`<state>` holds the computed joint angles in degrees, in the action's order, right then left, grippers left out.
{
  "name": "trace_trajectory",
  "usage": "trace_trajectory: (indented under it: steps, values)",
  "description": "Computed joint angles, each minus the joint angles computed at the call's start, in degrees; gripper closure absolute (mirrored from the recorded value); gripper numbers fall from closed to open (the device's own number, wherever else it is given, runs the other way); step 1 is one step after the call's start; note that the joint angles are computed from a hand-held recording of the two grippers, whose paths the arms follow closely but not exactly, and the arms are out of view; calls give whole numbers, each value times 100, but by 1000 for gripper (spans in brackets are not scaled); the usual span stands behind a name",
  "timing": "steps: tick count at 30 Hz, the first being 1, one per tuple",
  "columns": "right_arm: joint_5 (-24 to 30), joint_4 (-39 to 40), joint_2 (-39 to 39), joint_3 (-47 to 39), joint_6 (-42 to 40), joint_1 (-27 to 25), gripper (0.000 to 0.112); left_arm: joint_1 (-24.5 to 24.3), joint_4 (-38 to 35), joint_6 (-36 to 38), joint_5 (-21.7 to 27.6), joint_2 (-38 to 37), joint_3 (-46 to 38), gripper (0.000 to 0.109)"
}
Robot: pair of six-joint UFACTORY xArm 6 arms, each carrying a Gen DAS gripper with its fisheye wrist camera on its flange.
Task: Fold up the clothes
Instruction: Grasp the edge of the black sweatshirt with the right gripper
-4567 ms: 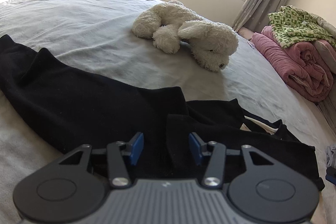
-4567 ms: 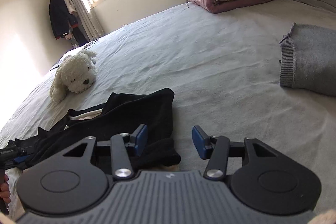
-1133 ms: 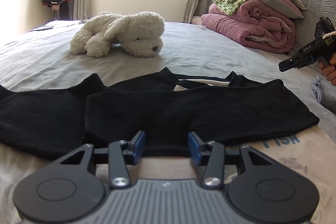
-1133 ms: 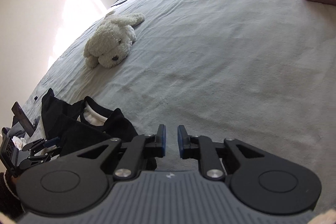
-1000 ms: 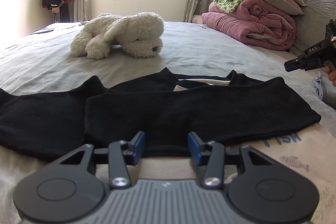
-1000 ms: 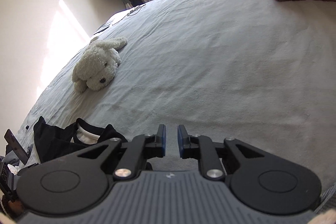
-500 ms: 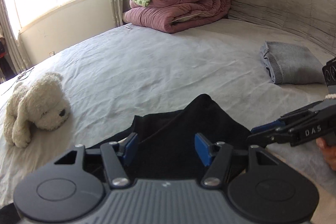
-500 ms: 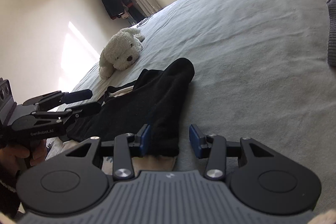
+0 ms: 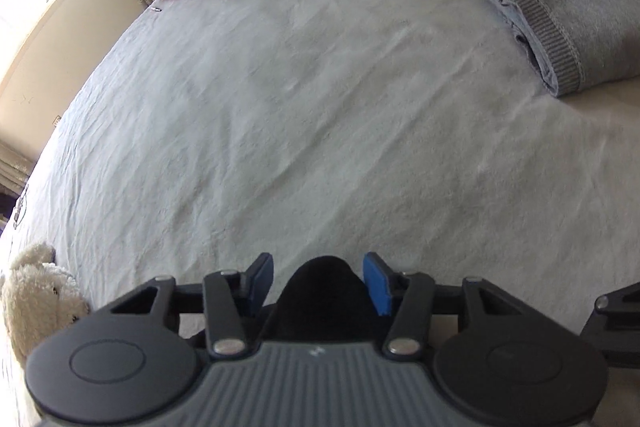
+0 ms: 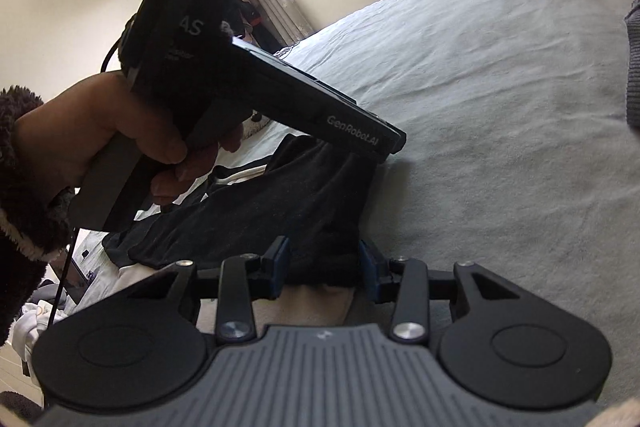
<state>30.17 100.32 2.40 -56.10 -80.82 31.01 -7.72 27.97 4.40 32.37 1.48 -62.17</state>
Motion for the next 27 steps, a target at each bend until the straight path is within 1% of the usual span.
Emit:
trace_trajectory:
  steps: [2,3,4,5,6,7,8,10,12,14,16,18,21,23,24,27]
  values:
    - [30,50,-30,27,-88,4,72,-61,30,213,243,36,-112,61]
    - [43,95,-36,31,-161,5,78,-80,-24,297,406,35,-170,65]
    - [56,140,-42,35,-234,7,88,-99,-73,377,571,36,-230,80]
    - [59,182,-45,34,-308,13,92,-112,-103,417,710,34,-279,95]
    - [23,221,-38,20,-399,40,96,-107,-81,337,751,10,-282,96]
    - [-42,269,-41,12,-517,82,98,-88,-17,165,696,-45,-247,96]
    - [-120,316,-53,12,-652,131,98,-62,-7,1,650,-88,-229,96]
    - [-257,406,-134,67,-935,235,99,19,-236,-290,596,-123,-269,97]
    - [-293,461,-167,81,-1127,285,99,85,-314,-645,527,-81,-340,98]
    - [-290,357,-170,71,-1090,287,99,138,-239,-1055,430,-20,-403,104]
    - [-269,90,-184,85,-778,257,99,189,48,-1534,290,75,-476,104]
    - [-273,-157,-187,87,-403,216,100,244,-2,-1654,226,188,-577,103]
    - [3,-497,-200,120,209,-10,100,295,-384,-1506,36,68,-430,101]
    - [333,-727,-186,114,619,-204,100,323,-620,-1387,-154,-90,-226,97]
    - [540,-836,-169,98,817,-313,100,343,-726,-1356,-297,-178,-96,97]
    - [1013,-1066,-118,47,1161,-582,100,473,-1100,-1262,-973,-540,489,97]
